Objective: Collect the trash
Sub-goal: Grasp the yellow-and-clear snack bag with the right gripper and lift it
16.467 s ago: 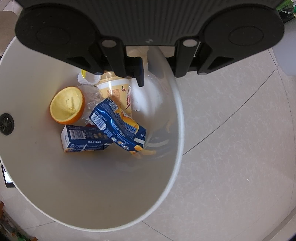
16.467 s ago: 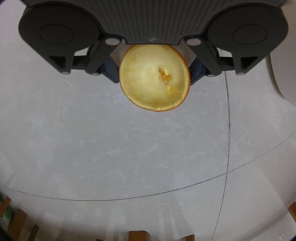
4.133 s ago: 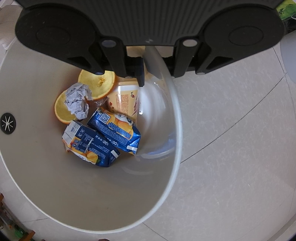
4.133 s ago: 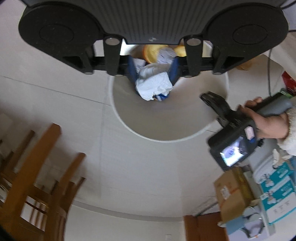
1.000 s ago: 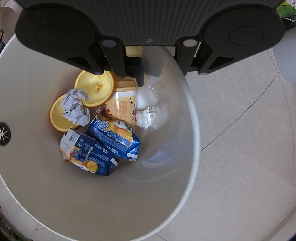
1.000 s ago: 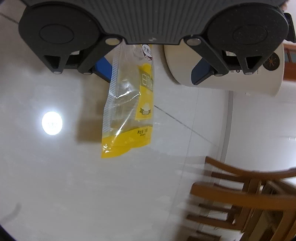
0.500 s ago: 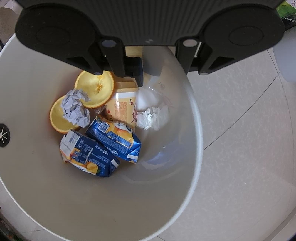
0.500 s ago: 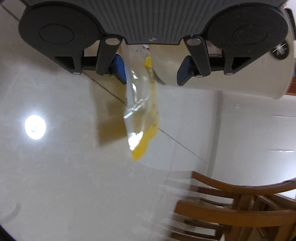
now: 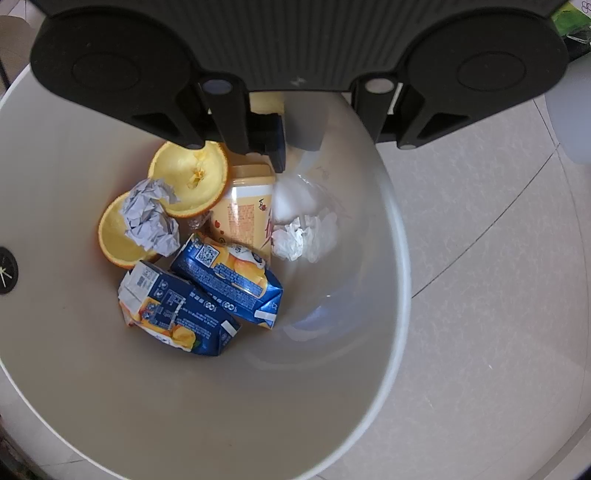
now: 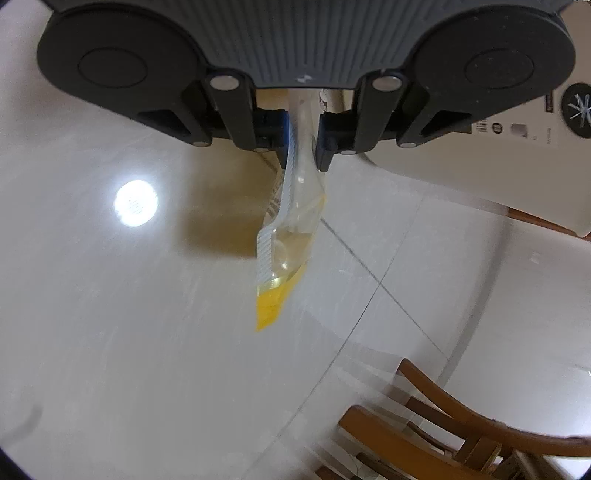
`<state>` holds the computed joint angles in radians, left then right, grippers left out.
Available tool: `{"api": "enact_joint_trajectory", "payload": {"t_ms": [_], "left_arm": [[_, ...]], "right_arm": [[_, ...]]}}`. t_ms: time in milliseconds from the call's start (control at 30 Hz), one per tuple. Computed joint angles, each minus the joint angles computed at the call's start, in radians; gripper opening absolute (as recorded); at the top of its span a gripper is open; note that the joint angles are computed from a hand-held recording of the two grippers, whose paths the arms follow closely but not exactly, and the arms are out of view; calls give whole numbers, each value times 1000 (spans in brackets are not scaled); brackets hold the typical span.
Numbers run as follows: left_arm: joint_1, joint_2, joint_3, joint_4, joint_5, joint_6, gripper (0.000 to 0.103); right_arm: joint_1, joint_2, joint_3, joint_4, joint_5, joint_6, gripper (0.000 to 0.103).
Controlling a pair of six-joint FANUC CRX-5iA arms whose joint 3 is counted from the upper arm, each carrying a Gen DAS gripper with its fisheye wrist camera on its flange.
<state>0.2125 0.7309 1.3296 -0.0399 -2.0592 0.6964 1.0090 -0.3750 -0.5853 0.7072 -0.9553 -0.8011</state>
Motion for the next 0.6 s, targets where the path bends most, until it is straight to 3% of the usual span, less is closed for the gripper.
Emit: {"api": "enact_joint_trajectory", "payload": {"t_ms": [100, 300, 400, 600], "left_arm": [[-2, -8, -16, -4, 9, 0, 14], [-2, -28, -53, -1, 30, 1, 14], [3, -9, -22, 14, 11, 10, 14], [11, 7, 5, 36, -5, 31, 14]], "right_arm": [[13, 9, 108, -60, -131, 112, 16], [54, 54, 381, -59, -401, 339, 16], [73, 138, 594, -18, -496, 514, 16], [81, 367, 1044, 40, -597, 893, 16]]}}
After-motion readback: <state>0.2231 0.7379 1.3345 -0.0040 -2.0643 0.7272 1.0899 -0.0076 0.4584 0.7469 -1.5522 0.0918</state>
